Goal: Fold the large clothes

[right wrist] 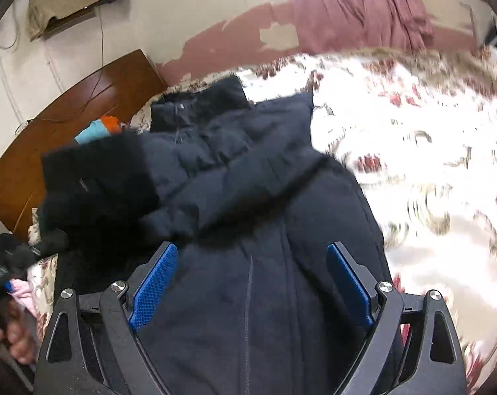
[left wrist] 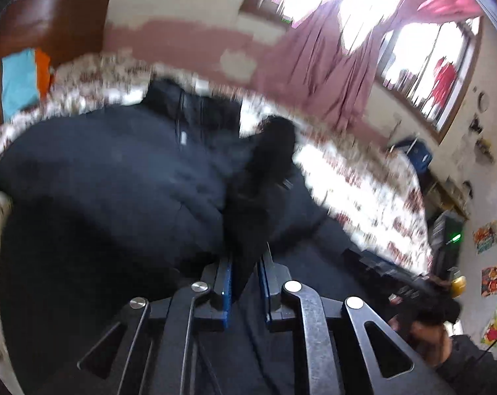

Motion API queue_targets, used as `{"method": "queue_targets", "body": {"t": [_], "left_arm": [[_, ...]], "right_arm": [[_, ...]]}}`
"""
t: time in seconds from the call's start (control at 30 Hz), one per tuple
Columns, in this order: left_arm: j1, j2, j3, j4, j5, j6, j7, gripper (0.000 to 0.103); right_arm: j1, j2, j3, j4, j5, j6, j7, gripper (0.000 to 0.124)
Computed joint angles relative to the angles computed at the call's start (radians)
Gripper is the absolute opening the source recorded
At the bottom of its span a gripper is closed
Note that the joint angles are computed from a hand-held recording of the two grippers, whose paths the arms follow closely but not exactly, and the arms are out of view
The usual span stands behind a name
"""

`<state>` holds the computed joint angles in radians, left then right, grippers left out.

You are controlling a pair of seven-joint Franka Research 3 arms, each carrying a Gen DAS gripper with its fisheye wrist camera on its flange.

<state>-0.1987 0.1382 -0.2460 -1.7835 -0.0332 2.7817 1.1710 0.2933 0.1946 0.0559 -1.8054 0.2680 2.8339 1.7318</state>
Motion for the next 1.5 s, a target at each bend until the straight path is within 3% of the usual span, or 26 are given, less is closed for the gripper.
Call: {"method": "queue_targets", "body": {"t": [0.1, 0.27, 0.3, 0.37, 0.4, 0.47, 0.5, 0.6, 0.63, 0.7, 0.83, 0.93, 0.97, 1.1, 1.2, 1.3, 1.37, 1.5], "left_arm": [[-0.004, -0.018, -0.005, -0.045, -0.008, -0.042, 0.002, 0.017], [-0.013, -0.082, -0.002, -0.149, 0.001, -0.022, 0.047, 0.022], [-0.013, -0.091, -0.001, -0.157, -0.016, -0.024, 0.073, 0.031], [-0.015, -0.090, -0.007, -0.154, -0.104, -0.027, 0.146, 0.073], [-0.015, -0.102, -0.010, -0.179, -0.167, 0.006, 0.174, 0.101], [-0.022, -0.119, -0.012, -0.210, -0.271, 0.070, 0.229, 0.103], [-0.026, -0.124, -0.011, -0.211, -0.311, 0.063, 0.262, 0.103], [-0.036, -0.148, 0.004, -0.245, -0.277, 0.076, 0.212, 0.103], [-0.037, -0.170, 0.009, -0.272, -0.250, 0.095, 0.179, 0.103], [-0.027, -0.213, 0.018, -0.321, -0.146, 0.123, 0.067, 0.103], [0.045, -0.327, 0.012, -0.449, 0.090, 0.179, -0.216, 0.103], [0.126, -0.393, -0.005, -0.501, 0.241, 0.155, -0.391, 0.103], [0.126, -0.407, 0.009, -0.515, 0.257, 0.151, -0.407, 0.103], [0.176, -0.465, 0.029, -0.579, 0.327, 0.174, -0.500, 0.103], [0.197, -0.461, 0.043, -0.579, 0.352, 0.171, -0.541, 0.103], [0.228, -0.449, 0.038, -0.554, 0.402, 0.151, -0.573, 0.103], [0.251, -0.422, 0.025, -0.513, 0.448, 0.140, -0.599, 0.103], [0.249, -0.342, 0.030, -0.414, 0.505, 0.120, -0.630, 0.103]], "right_arm": [[-0.056, -0.009, 0.069, -0.029, 0.214, 0.005, -0.165, 0.089], [-0.046, 0.011, 0.084, -0.003, 0.319, 0.001, -0.261, 0.090], [-0.046, 0.021, 0.088, 0.012, 0.341, -0.004, -0.278, 0.090], [-0.055, 0.024, 0.106, 0.023, 0.407, -0.016, -0.334, 0.090], [-0.061, 0.030, 0.115, 0.036, 0.446, -0.030, -0.365, 0.090], [-0.060, 0.030, 0.116, 0.047, 0.486, -0.067, -0.394, 0.090], [-0.057, 0.031, 0.114, 0.050, 0.494, -0.085, -0.403, 0.090], [-0.035, 0.055, 0.091, 0.091, 0.433, -0.173, -0.395, 0.090], [-0.011, 0.076, 0.071, 0.121, 0.348, -0.209, -0.355, 0.090], [0.036, 0.087, 0.040, 0.121, 0.206, -0.195, -0.290, 0.090], [0.074, 0.156, 0.024, 0.200, 0.067, -0.218, -0.213, 0.088], [0.040, 0.178, 0.073, 0.238, 0.120, -0.241, -0.288, 0.052], [0.033, 0.180, 0.081, 0.245, 0.137, -0.253, -0.305, 0.039], [0.003, 0.171, 0.104, 0.249, 0.222, -0.283, -0.384, 0.006], [0.017, 0.127, 0.087, 0.215, 0.217, -0.212, -0.411, 0.004], [0.052, 0.093, 0.035, 0.198, 0.107, -0.102, -0.361, 0.004], [0.087, 0.093, -0.029, 0.224, -0.034, -0.050, -0.267, 0.004], [0.089, 0.170, -0.085, 0.374, -0.173, -0.096, -0.130, 0.004]]}}
